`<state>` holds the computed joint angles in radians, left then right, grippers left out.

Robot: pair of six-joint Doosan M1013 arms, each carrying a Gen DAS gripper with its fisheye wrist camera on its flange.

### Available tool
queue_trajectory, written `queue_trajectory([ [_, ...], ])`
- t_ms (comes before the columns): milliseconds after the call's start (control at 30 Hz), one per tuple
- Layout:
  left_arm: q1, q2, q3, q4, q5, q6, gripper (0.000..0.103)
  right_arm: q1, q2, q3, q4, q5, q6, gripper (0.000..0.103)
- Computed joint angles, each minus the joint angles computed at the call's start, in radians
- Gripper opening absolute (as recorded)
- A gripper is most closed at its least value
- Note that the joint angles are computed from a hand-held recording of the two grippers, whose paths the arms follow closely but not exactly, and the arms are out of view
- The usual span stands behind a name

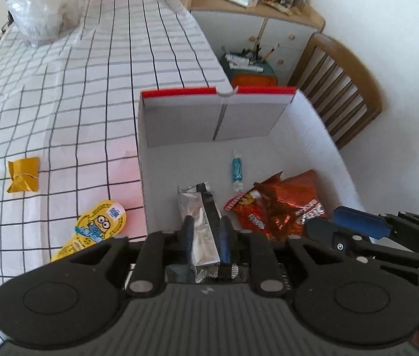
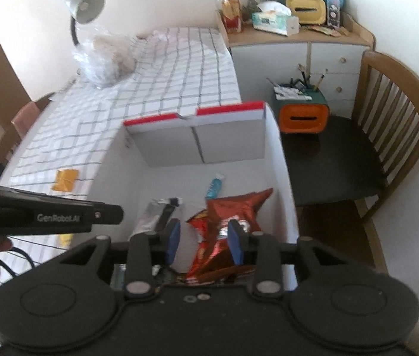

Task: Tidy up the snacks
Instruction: 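Open both tools to drop the Oreo bag and blue candy into the box, then move both tools back over the yellow pouch and Minion packet on the table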

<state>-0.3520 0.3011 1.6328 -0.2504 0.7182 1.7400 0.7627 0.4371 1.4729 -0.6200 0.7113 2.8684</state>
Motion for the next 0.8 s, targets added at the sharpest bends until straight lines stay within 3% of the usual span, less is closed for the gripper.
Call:
queue_trajectory([
  [233,0.028,-0.067,0.053,-0.074,-0.052,0.076,0.033,0.031,-0.033,0.016,-0.09,-0.026,0.079,0.042],
  [300,0.037,-0.087,0.071,-0.096,-0.073,0.094,0.05,0.042,-0.037,0.015,-0.118,-0.024,0.101,0.056],
  [333,0.042,-0.1,0.083,-0.101,-0.091,0.101,0.062,0.049,-0.038,0.013,-0.139,-0.02,0.118,0.072],
  [367,0.047,-0.113,0.095,-0.106,-0.111,0.108,0.066,0.056,-0.041,0.015,-0.17,-0.02,0.141,0.084],
  [567,0.092,-0.159,0.132,-0.166,-0.154,0.174,0.067,0.08,-0.041,-0.003,-0.21,-0.028,0.159,0.089],
  [800,0.157,-0.188,0.16,-0.226,-0.197,0.251,0.079,0.101,-0.011,-0.056,-0.202,-0.023,0.136,0.101],
])
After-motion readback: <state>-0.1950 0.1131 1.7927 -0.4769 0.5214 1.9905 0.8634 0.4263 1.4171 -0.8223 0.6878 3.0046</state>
